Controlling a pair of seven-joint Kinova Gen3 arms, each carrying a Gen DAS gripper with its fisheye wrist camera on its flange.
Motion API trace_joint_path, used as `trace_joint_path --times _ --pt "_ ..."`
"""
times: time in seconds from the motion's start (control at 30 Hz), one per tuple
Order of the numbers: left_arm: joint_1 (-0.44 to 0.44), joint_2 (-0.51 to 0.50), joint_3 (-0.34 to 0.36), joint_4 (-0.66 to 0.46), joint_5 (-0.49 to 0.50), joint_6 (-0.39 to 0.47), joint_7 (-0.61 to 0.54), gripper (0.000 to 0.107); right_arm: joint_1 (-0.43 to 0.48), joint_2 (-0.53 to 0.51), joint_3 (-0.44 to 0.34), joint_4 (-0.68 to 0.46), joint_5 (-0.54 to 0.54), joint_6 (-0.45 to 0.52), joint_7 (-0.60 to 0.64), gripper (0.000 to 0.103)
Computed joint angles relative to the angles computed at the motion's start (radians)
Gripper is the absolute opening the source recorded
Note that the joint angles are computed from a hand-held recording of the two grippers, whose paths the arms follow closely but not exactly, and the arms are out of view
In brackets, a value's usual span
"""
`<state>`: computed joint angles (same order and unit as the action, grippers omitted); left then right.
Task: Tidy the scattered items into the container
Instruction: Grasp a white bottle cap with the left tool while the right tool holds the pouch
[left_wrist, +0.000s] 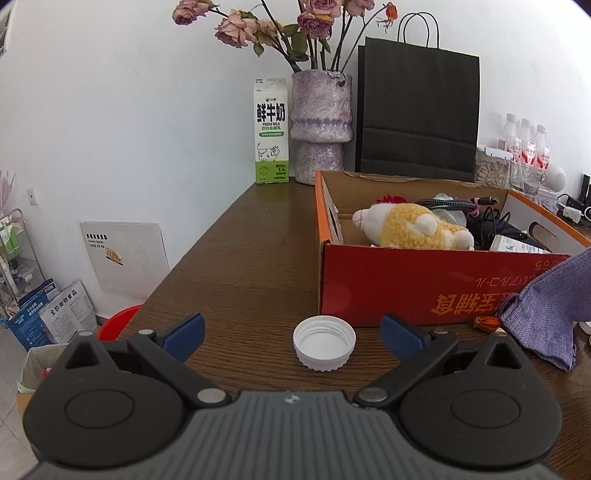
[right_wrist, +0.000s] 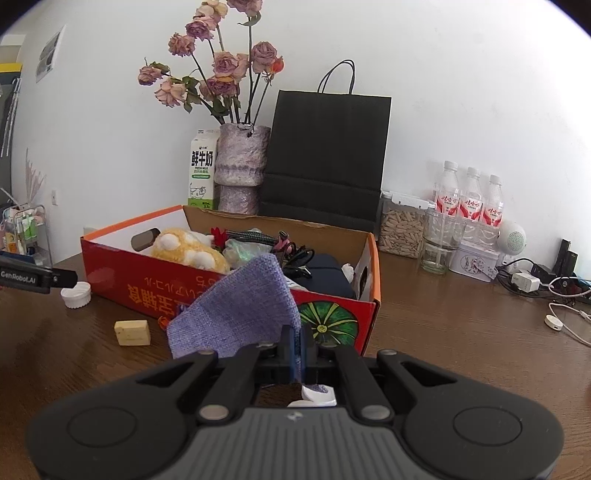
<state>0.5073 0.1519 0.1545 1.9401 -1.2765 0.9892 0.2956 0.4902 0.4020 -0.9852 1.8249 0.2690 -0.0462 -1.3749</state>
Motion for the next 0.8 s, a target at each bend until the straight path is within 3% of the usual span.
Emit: trace_joint_path --times 0.1,0.23,0.3,0.33,0.4,0.6,0.8 --pt "-0.031 -0.008 -0.008 -0.010 0.037 -0.068 -0.052 0.103 -0.004 -0.002 0.003 -0.001 0.000 0.003 -0.002 0.002" --pt "-0.046 0.008 -0.022 -0.039 0.081 -0.085 -0.110 0.102 0.000 0.001 -0.006 0.002 0.000 0.006 0.006 0.002" --pt "-0.054 0.002 -0.030 -0.036 0.096 -0.115 -0.119 0.087 0.002 0.002 -0.009 0.004 0.000 0.006 0.011 0.002" --pt "-0.060 -0.006 -0.033 -0.027 0.101 -0.140 -0.120 0.068 0.002 0.001 -0.011 0.005 0.000 0.006 0.013 0.002" --pt "-0.074 -0.022 -0.038 -0.013 0.117 -0.187 -0.123 0.042 -0.002 -0.002 -0.004 0.009 -0.003 -0.001 0.015 0.002" --pt "-0.049 -0.032 -0.022 0.025 0.019 -0.163 -0.015 0.041 -0.010 -0.010 0.010 0.018 0.017 -0.021 -0.007 0.002" --pt "-0.036 -0.033 -0.001 0.033 -0.007 -0.113 0.048 0.041 0.020 -0.014 -0.016 0.045 0.083 -0.063 -0.058 0.002"
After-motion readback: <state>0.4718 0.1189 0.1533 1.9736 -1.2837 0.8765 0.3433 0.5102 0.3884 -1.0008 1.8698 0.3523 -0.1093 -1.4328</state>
